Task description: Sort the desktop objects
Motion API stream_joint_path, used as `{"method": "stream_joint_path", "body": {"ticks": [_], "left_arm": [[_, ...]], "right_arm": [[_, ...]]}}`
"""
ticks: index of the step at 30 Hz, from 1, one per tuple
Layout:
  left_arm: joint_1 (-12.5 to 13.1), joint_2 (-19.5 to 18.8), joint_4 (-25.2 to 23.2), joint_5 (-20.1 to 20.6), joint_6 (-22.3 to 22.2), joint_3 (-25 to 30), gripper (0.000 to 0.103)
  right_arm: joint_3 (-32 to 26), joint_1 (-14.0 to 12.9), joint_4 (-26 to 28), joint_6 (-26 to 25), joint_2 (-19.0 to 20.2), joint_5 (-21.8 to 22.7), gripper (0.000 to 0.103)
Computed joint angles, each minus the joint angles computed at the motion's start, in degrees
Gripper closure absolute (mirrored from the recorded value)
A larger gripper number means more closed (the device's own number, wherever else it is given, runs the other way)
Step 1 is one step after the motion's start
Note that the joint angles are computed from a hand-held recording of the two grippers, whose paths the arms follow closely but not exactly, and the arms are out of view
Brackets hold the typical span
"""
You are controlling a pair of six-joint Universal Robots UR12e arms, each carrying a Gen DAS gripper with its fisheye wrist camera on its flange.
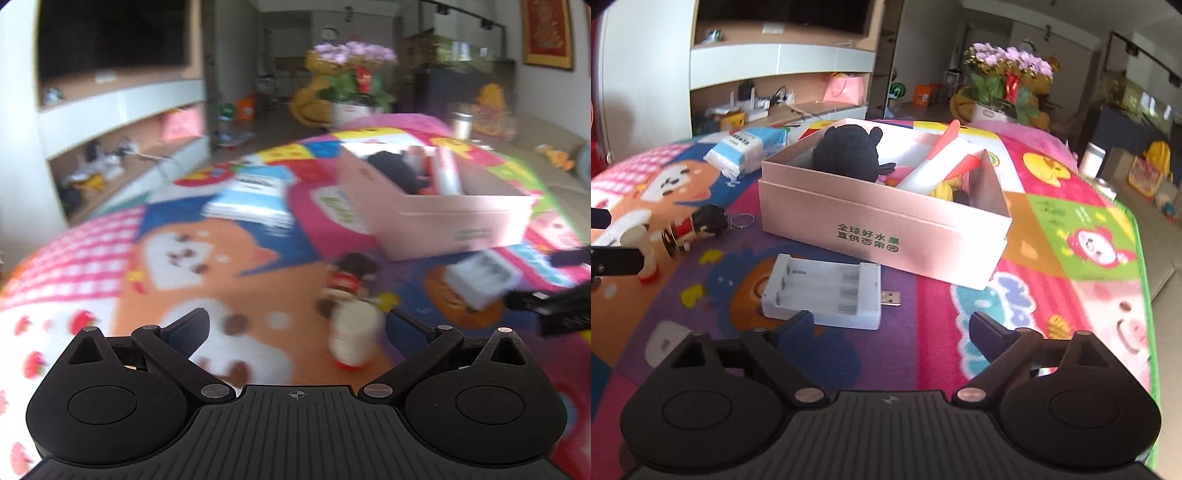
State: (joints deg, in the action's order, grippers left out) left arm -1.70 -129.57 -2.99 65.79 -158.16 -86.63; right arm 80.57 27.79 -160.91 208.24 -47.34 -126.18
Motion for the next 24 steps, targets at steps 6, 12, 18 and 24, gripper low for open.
{"method": "stream_joint_path", "body": {"ticks": [6, 12, 18, 24], "left_arm": [[0.28, -1.15, 1.32, 6.25, -2.85, 1.55, 0.0], [1.59, -1.04, -0.35, 5.0, -2.82, 1.54, 0.0], [2.86, -0.25, -4.69, -5.32, -0.13, 0.93, 0.0], [1.76, -1.23, -7.66, -6.21, 6.05, 2.24, 0.0]], "right_arm": [[0.05, 0.22, 0.5, 2.16, 0.14, -0.94, 0.002], [1.41, -0.12, 0.04, 5.1, -1.21, 5.33, 0.002], [1.37, 0.29, 0.06, 5.75, -1.17, 8.16, 0.0], [1.14, 0.41, 0.5, 5.34, -1.07, 8.55, 0.0]]}}
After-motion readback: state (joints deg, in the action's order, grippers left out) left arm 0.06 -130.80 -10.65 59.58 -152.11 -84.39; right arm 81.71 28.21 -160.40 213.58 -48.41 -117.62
